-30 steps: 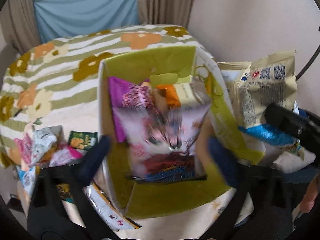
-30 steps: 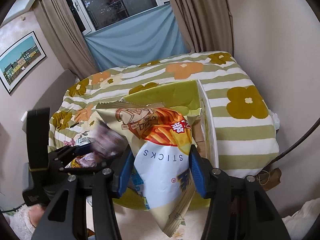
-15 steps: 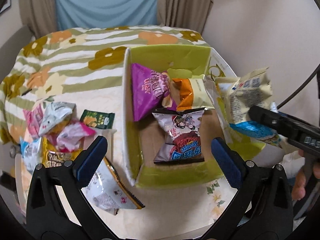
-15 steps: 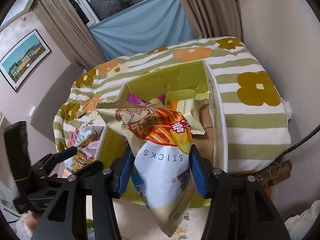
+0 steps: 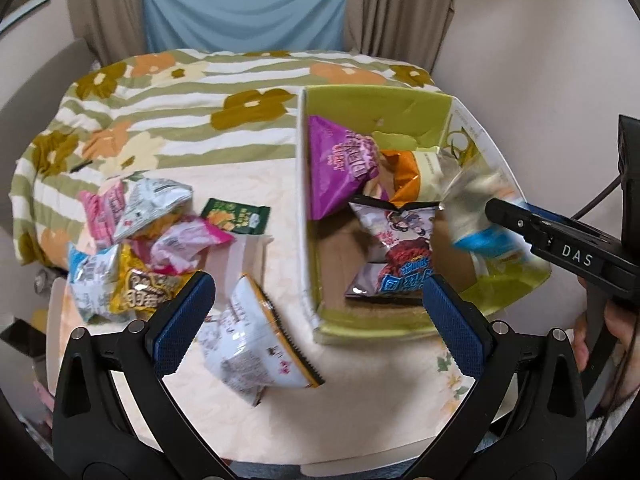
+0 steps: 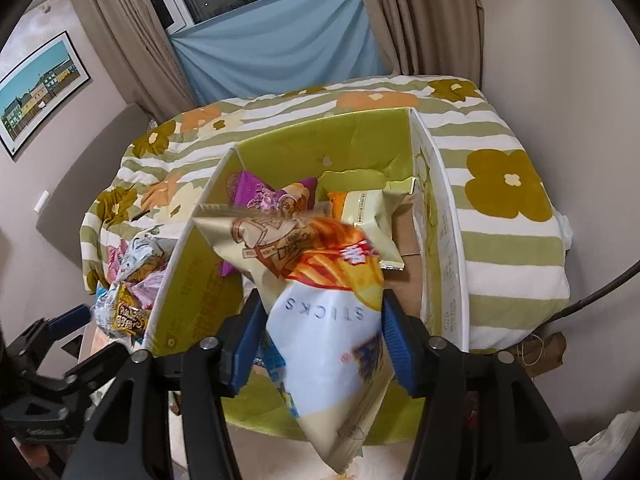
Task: Organize snacks
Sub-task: 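Move both grippers back over the remaining snack bags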
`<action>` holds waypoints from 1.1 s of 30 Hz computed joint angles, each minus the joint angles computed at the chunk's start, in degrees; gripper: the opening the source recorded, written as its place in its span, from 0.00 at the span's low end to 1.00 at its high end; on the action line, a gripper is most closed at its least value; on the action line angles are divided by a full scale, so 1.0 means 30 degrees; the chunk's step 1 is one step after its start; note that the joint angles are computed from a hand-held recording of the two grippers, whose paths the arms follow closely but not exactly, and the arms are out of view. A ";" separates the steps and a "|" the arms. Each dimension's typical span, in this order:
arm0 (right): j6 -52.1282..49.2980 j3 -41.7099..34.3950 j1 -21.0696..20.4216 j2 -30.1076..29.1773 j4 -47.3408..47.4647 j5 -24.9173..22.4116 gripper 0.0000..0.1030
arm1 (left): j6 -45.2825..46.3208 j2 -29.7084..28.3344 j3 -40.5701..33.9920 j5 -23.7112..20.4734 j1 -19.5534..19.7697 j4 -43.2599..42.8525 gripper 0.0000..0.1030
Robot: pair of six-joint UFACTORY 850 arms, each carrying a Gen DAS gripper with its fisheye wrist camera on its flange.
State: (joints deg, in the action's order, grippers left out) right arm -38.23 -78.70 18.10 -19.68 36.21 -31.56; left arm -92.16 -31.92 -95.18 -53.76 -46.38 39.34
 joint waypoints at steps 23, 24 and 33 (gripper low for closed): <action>-0.1693 0.3216 0.0739 0.3206 0.1302 0.1839 0.98 | -0.3159 0.5215 0.5786 -0.1005 -0.0849 0.2158 0.99; -0.1661 0.3296 0.0792 0.3357 0.1477 0.1798 0.98 | -0.3192 0.5560 0.6109 -0.1034 -0.0839 0.2247 0.99; 0.2238 0.4856 0.3063 0.5319 0.0129 0.2665 0.98 | -0.3831 0.9839 1.0525 -0.0117 -0.0547 0.2584 0.99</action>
